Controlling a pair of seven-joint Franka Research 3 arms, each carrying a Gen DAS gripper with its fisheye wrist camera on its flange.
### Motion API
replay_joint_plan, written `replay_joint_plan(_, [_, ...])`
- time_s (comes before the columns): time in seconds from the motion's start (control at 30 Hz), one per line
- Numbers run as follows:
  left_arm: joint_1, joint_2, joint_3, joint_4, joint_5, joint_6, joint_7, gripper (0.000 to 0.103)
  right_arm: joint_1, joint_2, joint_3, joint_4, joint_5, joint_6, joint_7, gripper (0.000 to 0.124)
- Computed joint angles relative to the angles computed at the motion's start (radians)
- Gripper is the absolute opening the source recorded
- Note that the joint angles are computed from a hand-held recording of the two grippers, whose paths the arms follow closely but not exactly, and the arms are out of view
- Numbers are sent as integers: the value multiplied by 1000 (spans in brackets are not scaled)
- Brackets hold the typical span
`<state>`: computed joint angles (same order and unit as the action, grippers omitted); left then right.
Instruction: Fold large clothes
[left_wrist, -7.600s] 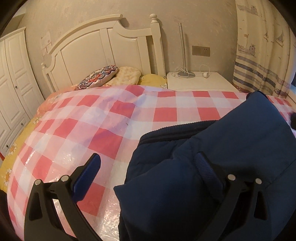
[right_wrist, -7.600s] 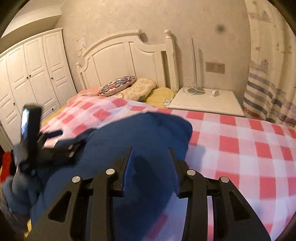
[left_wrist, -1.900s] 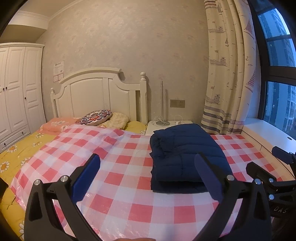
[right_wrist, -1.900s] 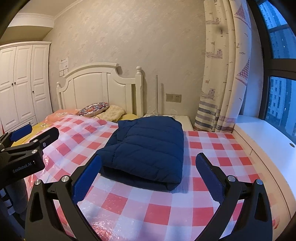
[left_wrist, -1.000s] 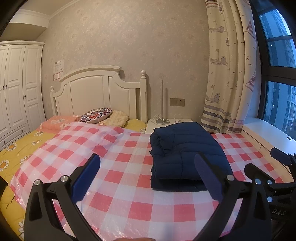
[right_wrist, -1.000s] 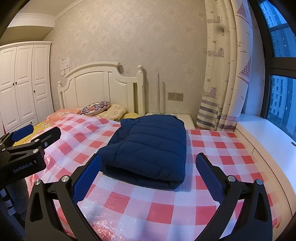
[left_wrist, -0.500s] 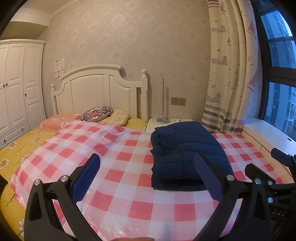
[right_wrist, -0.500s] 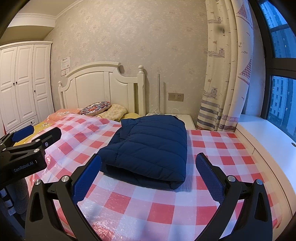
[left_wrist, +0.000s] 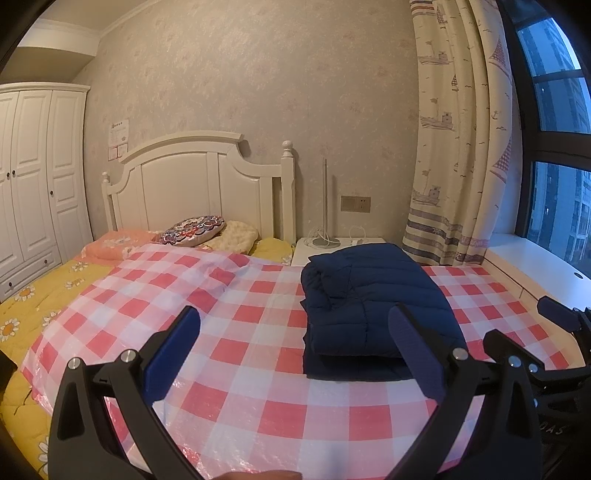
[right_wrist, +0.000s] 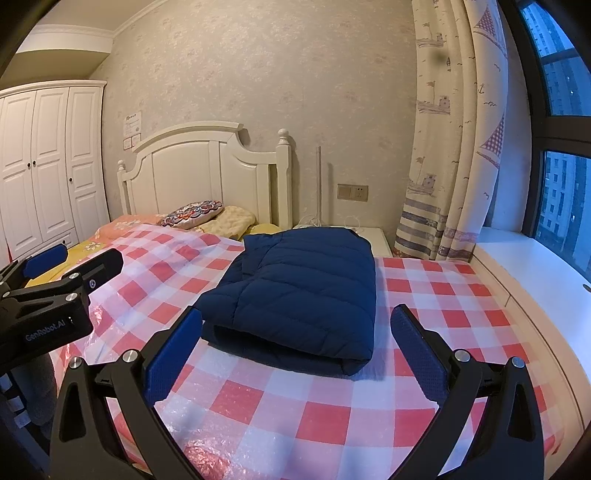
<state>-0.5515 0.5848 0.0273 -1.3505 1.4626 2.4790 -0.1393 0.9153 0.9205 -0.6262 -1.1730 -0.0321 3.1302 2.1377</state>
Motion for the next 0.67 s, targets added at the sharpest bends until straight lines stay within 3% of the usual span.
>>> replay_joint_plan(0.3, [4, 15, -2, 15, -11, 18, 22, 101, -24, 17, 31, 25, -10, -21, -2, 98])
replay_joint_plan(0.43, [-4, 40, 19, 33, 44, 43, -59, 101, -78, 33, 95, 66, -23, -55, -15, 98])
replay_joint_plan(0.57, [106, 127, -63, 133, -236, 130, 246, 101, -151, 68, 163, 136, -52, -111, -25, 98])
replay_joint_plan(0.67, [176, 176, -94, 186, -411, 108, 420, 101, -195, 64, 152, 137, -90, -141, -8, 98])
